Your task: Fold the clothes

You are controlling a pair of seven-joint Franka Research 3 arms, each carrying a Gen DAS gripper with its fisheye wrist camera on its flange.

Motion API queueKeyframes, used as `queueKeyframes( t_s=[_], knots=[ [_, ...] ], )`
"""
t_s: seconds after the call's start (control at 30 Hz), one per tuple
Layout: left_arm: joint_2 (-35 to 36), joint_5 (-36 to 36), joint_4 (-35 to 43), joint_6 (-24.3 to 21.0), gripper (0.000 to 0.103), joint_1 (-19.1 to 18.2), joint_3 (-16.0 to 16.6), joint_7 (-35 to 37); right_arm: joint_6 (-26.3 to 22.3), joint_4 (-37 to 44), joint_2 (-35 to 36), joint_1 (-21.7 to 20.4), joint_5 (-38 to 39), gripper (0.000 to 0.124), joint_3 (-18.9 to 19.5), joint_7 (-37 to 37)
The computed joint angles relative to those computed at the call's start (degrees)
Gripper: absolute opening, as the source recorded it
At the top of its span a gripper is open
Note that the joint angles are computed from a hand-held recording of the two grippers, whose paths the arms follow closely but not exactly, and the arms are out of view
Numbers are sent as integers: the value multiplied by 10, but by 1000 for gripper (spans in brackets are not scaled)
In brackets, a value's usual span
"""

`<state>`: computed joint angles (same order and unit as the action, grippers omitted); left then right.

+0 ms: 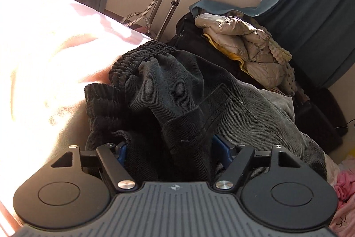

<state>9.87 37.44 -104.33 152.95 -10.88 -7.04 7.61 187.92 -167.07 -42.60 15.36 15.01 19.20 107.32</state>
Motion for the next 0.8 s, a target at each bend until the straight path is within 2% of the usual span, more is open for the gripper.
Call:
queueKeyframes(
  t_s=[0.1, 0.2, 0.37, 0.5, 0.6, 0.7, 0.8],
  knots=[
    [1, 52, 14, -27, 15, -18, 5, -35, 2, 1, 7, -3, -1, 103, 2, 0],
    [-38, 108, -15, -2, 12, -20, 6, -87, 2, 3, 13, -2, 0, 103, 1, 1],
    [-147, 121, -88, 35, 11, 8, -19, -115, 2, 2, -5, -13, -4, 103, 20, 1],
    [-266, 83, -167, 57, 11, 27, -31, -99, -5, -1, -30, -25, -9, 103, 41, 4],
    [-365, 45, -229, 58, 11, 30, -23, -61, -13, -3, -45, -20, -14, 103, 43, 8],
    [-461, -6, -287, 41, 11, 23, -2, -20, -17, -5, -58, -6, -16, 103, 36, 13],
    [-550, -22, -346, 13, 11, 46, 7, 10, -23, -10, -75, -1, -20, 103, 38, 19]
  ],
)
